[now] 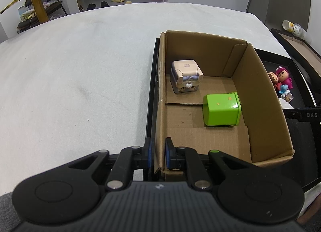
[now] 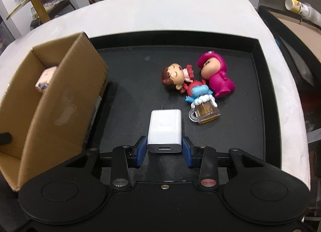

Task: Organize rigid objects
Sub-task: 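Close the right gripper on the white charger and lift it, then carry the white charger over the cardboard box and lower it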

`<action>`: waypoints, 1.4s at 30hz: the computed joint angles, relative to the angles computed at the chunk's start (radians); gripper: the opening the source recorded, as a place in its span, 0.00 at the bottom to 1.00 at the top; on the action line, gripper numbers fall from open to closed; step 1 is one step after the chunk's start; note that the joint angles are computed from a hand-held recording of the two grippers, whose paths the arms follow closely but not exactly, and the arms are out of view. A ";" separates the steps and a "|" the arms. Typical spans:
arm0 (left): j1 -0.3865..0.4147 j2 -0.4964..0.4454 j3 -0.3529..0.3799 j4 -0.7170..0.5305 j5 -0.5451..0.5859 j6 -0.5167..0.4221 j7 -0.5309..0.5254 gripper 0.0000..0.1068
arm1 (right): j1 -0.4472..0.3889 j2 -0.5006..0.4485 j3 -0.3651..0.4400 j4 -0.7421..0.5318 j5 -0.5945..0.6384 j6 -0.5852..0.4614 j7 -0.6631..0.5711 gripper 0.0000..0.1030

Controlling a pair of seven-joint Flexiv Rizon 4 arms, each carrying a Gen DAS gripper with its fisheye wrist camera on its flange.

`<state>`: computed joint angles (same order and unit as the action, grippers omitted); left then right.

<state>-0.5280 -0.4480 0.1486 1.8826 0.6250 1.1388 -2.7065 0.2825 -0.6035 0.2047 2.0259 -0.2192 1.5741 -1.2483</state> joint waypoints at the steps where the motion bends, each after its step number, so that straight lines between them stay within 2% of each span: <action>1: 0.000 0.000 0.000 0.001 0.000 0.001 -0.001 0.11 | -0.001 0.005 0.001 0.003 0.003 0.003 0.002 0.36; 2: 0.001 0.001 -0.001 0.002 0.000 0.002 -0.001 0.11 | -0.004 0.008 0.004 0.003 0.006 0.003 0.003 0.36; 5: 0.001 0.001 -0.001 0.001 0.001 0.002 -0.001 0.11 | -0.080 0.011 0.092 -0.013 0.039 -0.018 -0.008 0.36; 10: 0.002 0.002 0.001 0.005 0.005 0.012 -0.005 0.11 | -0.088 0.039 0.096 0.001 0.049 0.003 -0.027 0.35; 16: 0.002 0.007 0.003 0.011 0.005 0.019 -0.007 0.11 | -0.069 0.064 0.088 0.006 0.052 0.003 -0.032 0.35; 25: 0.000 0.008 0.008 0.017 0.013 0.035 -0.019 0.11 | -0.081 0.100 0.126 0.005 0.060 0.013 -0.060 0.35; 42: 0.009 0.009 0.026 0.052 -0.010 0.125 -0.010 0.11 | 0.001 0.142 0.092 -0.037 0.045 -0.012 -0.074 0.35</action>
<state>-0.5192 -0.4391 0.1750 1.9344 0.6149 1.2641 -2.7167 0.2837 -0.4619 0.2963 1.9890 -0.1741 1.5618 -1.3220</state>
